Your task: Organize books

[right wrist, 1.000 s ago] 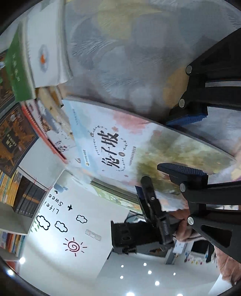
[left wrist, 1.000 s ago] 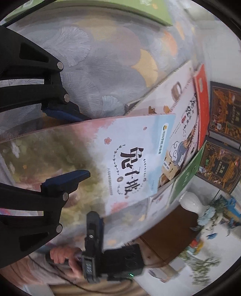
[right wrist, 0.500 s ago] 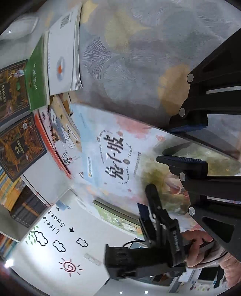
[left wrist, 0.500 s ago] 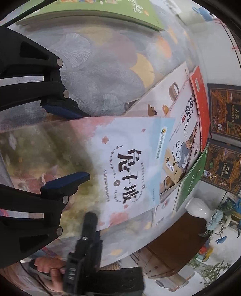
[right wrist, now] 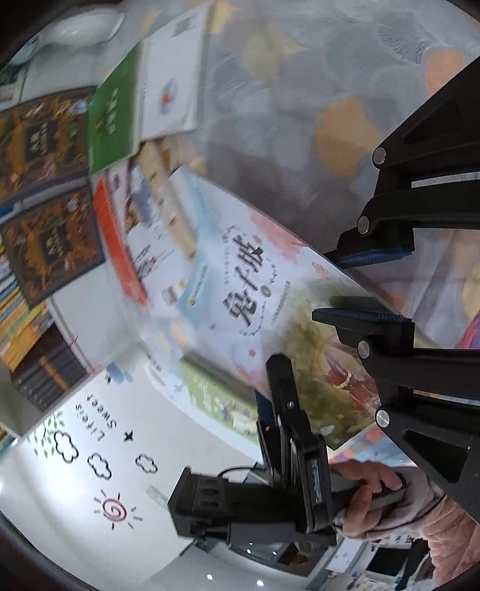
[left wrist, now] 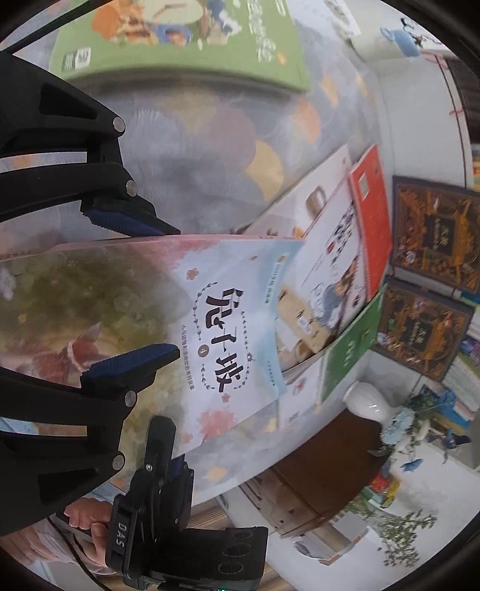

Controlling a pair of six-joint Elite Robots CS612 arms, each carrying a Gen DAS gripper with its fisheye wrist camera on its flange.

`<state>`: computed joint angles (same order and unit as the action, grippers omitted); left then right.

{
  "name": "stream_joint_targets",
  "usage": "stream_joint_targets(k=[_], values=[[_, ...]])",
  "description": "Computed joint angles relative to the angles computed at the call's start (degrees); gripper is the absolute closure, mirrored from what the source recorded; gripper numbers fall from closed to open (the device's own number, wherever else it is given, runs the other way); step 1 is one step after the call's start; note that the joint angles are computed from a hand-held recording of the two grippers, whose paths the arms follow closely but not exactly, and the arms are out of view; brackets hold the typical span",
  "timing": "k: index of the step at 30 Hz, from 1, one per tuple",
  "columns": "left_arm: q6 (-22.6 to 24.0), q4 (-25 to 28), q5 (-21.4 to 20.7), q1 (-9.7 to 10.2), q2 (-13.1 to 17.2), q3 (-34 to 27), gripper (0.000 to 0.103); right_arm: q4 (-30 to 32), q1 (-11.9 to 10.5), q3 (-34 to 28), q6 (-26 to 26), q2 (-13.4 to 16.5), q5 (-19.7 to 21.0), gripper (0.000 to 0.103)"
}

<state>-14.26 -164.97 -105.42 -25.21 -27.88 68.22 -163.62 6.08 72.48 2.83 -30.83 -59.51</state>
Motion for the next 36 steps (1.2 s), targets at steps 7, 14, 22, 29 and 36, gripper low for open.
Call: stream_joint_targets(k=[7,14,22,29,36], values=[[-2.1,-4.64,-0.33,2.2,-1.38,2.31,0.051,1.34,2.21,-4.86,-1.98,1.44,-0.23,0.081],[-0.77,-8.51,2.42,5.05,-3.12,4.4,0.051,5.18,5.4,-14.42,-4.79,5.15,-0.91,0.081],[1.03,-11.19,5.09,8.07,-3.36,4.8,0.048,7.2,7.98,-26.08,-3.14,11.15,0.98,0.081],[-1.0,-9.62,5.8,10.19,-1.23,3.07,0.048,12.83,10.16,-38.14,-1.69,18.25,0.28,0.081],[-3.06,-6.86,3.06,11.84,1.16,0.97,0.048,16.65,11.04,-46.22,-0.49,23.3,-1.0,0.081]])
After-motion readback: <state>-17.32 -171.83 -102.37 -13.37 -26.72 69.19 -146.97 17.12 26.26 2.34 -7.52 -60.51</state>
